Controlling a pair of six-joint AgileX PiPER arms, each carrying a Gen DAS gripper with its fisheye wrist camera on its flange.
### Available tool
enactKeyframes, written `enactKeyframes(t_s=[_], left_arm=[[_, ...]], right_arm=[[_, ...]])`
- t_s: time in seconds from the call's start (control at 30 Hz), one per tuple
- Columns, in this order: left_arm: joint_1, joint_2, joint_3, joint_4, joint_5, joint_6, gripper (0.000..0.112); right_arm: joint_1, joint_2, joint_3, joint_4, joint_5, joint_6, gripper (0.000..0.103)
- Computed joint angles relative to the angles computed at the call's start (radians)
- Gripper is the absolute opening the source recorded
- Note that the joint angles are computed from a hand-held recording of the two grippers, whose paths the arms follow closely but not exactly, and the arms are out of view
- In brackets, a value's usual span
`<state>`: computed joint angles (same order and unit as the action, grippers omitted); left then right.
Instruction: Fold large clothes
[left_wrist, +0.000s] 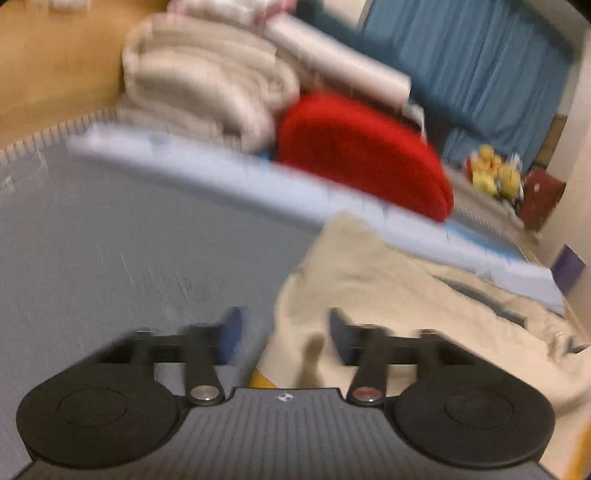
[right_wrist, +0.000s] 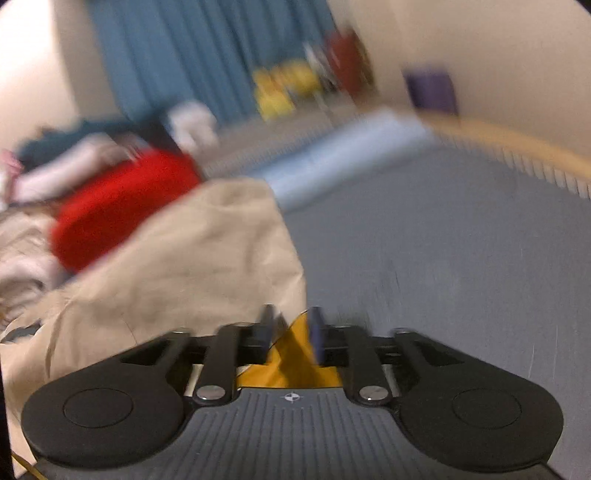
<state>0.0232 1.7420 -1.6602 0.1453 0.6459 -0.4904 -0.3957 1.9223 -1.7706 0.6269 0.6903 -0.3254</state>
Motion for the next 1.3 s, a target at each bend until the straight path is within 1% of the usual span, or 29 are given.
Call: enactKeyframes(t_s=[0.07,0.13,0.2,0.23,0.3,0.33,0.37,0.43,0.5,0.53,0.57,0.6,0.63,0.67,0.7,0.77,0.8,0.83,0.87,0.9,0.97,1.0,1.03,1.07,1.13,1.17,1.23,1.27,1.3], left_arm=[[-0.010,-0.001,0.005,0.061,0.017,-0.036,0.059],[0.013,0.004,-0.001,-0.019,0.046,0.035,0.059],[0.063,0.042,-0.043,-0.158,0.138,0.149,0.059],[0.086,0.071,-0.076,-0.202,0.205,0.185,0.059],[0.109,0.148,-0.167,-0.219,0.357,0.207,0.059],[0.112,0.164,-0.178,-0.212,0.390,0.203,0.059],[0.117,0.172,-0.184,-0.213,0.397,0.203,0.059],[0.130,0.171,-0.171,-0.249,0.377,0.227,0.059],[0.134,0.174,-0.169,-0.275,0.374,0.240,0.059],[0.132,0.180,-0.176,-0.283,0.378,0.242,0.058],[0.128,0.186,-0.179,-0.294,0.379,0.248,0.056],[0.127,0.173,-0.149,-0.313,0.369,0.269,0.051],[0.123,0.179,-0.153,-0.331,0.368,0.291,0.019],[0.117,0.185,-0.158,-0.343,0.359,0.316,0.000],[0.103,0.161,-0.130,-0.315,0.309,0.312,0.000],[0.089,0.076,-0.024,-0.277,0.126,0.273,0.000],[0.093,0.049,0.008,-0.294,0.066,0.278,0.000],[0.086,0.040,0.016,-0.273,0.047,0.265,0.000],[0.073,0.051,0.006,-0.232,0.067,0.242,0.000],[0.064,0.082,-0.028,-0.207,0.128,0.230,0.000],[0.060,0.163,-0.123,-0.192,0.302,0.217,0.001],[0.061,0.187,-0.148,-0.181,0.352,0.204,0.001],[0.059,0.190,-0.151,-0.161,0.366,0.183,0.002],[0.058,0.175,-0.138,-0.140,0.346,0.167,0.005],[0.054,0.132,-0.101,-0.115,0.289,0.169,0.017],[0.055,0.108,-0.083,-0.123,0.267,0.191,0.019],[0.077,0.070,-0.052,-0.254,0.243,0.327,0.019],[0.083,0.070,-0.060,-0.336,0.262,0.407,0.019],[0.093,0.071,-0.061,-0.415,0.292,0.497,0.019]], right_arm=[[0.029,0.057,-0.073,-0.159,0.083,0.136,0.032],[0.038,0.103,-0.140,-0.201,0.188,0.164,0.032],[0.046,0.120,-0.161,-0.251,0.241,0.157,0.033],[0.047,0.125,-0.169,-0.266,0.264,0.147,0.037],[0.043,0.138,-0.182,-0.283,0.317,0.126,0.039],[0.044,0.128,-0.160,-0.295,0.323,0.119,0.040],[0.039,0.121,-0.145,-0.293,0.329,0.110,0.040],[0.030,0.085,-0.072,-0.255,0.310,0.081,0.039],[0.021,0.073,-0.057,-0.227,0.315,0.054,0.030],[0.022,0.060,-0.038,-0.223,0.305,0.046,0.017],[0.026,0.049,-0.023,-0.222,0.293,0.039,0.009],[0.026,0.038,-0.008,-0.217,0.278,0.027,0.007],[0.027,0.028,0.005,-0.206,0.263,0.018,0.002],[0.022,0.021,0.008,-0.183,0.253,0.003,0.001],[0.014,-0.001,0.034,-0.142,0.219,-0.023,0.000],[-0.008,-0.056,0.093,-0.042,0.142,-0.085,0.000],[-0.013,-0.081,0.123,-0.002,0.098,-0.113,0.000],[-0.012,-0.090,0.138,0.005,0.067,-0.120,0.000],[-0.006,-0.090,0.143,-0.020,0.049,-0.097,0.000],[0.000,-0.074,0.130,-0.061,0.057,-0.052,0.000],[0.012,-0.020,0.075,-0.157,0.132,0.042,0.000],[0.021,0.012,0.040,-0.214,0.185,0.085,0.000],[0.027,0.039,0.014,-0.250,0.230,0.116,0.001],[0.028,0.045,0.009,-0.256,0.238,0.128,0.003],[0.032,0.016,0.033,-0.252,0.190,0.110,0.005],[0.033,-0.005,0.053,-0.246,0.161,0.091,0.009],[0.024,-0.042,0.097,-0.204,0.120,0.042,0.010],[0.012,-0.039,0.093,-0.174,0.133,0.019,0.010],[-0.003,-0.024,0.077,-0.138,0.171,-0.001,0.010]])
